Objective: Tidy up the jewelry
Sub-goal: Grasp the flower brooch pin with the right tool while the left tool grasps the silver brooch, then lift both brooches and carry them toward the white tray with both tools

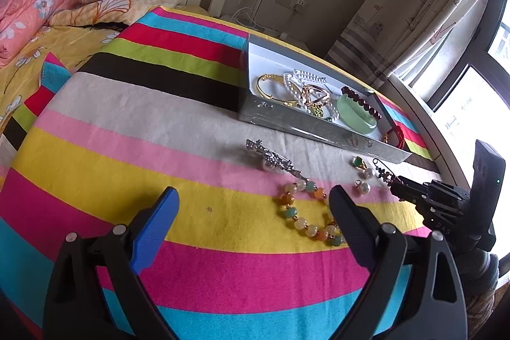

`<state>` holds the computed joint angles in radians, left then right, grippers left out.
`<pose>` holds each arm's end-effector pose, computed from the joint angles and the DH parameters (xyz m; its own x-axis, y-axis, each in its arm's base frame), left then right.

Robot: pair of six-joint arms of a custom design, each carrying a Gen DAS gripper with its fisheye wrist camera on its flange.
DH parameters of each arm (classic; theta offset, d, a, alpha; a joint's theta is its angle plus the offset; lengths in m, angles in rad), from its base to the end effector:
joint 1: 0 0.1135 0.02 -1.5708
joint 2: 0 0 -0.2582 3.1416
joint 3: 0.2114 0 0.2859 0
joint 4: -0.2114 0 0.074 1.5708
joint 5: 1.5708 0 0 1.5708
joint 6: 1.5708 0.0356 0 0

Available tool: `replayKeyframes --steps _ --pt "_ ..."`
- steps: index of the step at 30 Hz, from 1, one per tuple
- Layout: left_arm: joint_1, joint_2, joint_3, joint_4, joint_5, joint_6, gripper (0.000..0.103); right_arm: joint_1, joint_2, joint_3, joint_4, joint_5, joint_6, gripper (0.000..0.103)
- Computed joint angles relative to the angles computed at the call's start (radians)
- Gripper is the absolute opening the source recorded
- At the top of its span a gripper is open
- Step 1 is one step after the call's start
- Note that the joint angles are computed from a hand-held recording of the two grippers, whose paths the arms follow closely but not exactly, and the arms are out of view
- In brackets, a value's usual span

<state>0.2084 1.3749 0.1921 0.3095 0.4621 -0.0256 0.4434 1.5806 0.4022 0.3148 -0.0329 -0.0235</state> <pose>0.1980 0.0256 0.0496 -0.7521 -0.1824 -0.6333 0.0758 0.9306 -0.3580 0.2308 0.1109 0.0530 -0.6760 -0.3470 -0.6501 -0.4641 0.8857 0.0097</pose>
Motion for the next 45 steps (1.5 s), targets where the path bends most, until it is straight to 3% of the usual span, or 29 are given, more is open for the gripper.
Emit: replayKeyframes --steps 6,9,16,21,23,24,29,34,45 --pt "-0.085 -0.009 0.027 -0.05 -0.108 -0.014 0.094 -0.053 -0.055 -0.05 0.035 -0.078 0.041 0.015" --pt "-0.096 0.02 0.053 -0.043 -0.073 -0.054 0.094 -0.054 -0.054 -0.047 0.031 -0.076 0.047 0.015" --pt "-0.167 0.151 0.172 -0.02 -0.123 -0.147 0.091 -0.052 -0.053 -0.051 0.036 -0.075 0.054 0.015" --pt "-0.231 0.191 0.185 0.018 -0.199 -0.144 0.066 -0.059 -0.049 -0.055 0.048 -0.084 0.06 0.015" --pt "-0.258 0.195 0.18 0.026 -0.234 -0.121 0.037 -0.06 -0.05 -0.058 0.055 -0.087 0.062 0.015" --pt "-0.267 0.199 0.179 0.031 -0.247 -0.109 0.03 -0.061 -0.053 -0.062 0.059 -0.087 0.063 0.015" --pt "-0.297 0.182 0.161 0.048 -0.274 -0.085 0.013 -0.073 -0.074 -0.083 0.079 -0.095 0.069 0.015" --pt "-0.335 0.162 0.145 0.06 -0.322 -0.076 0.011 -0.077 -0.081 -0.09 0.084 -0.097 0.071 0.014" --pt "-0.319 0.137 0.116 0.09 -0.308 -0.074 0.006 -0.078 -0.102 -0.106 0.096 -0.091 0.08 0.012"
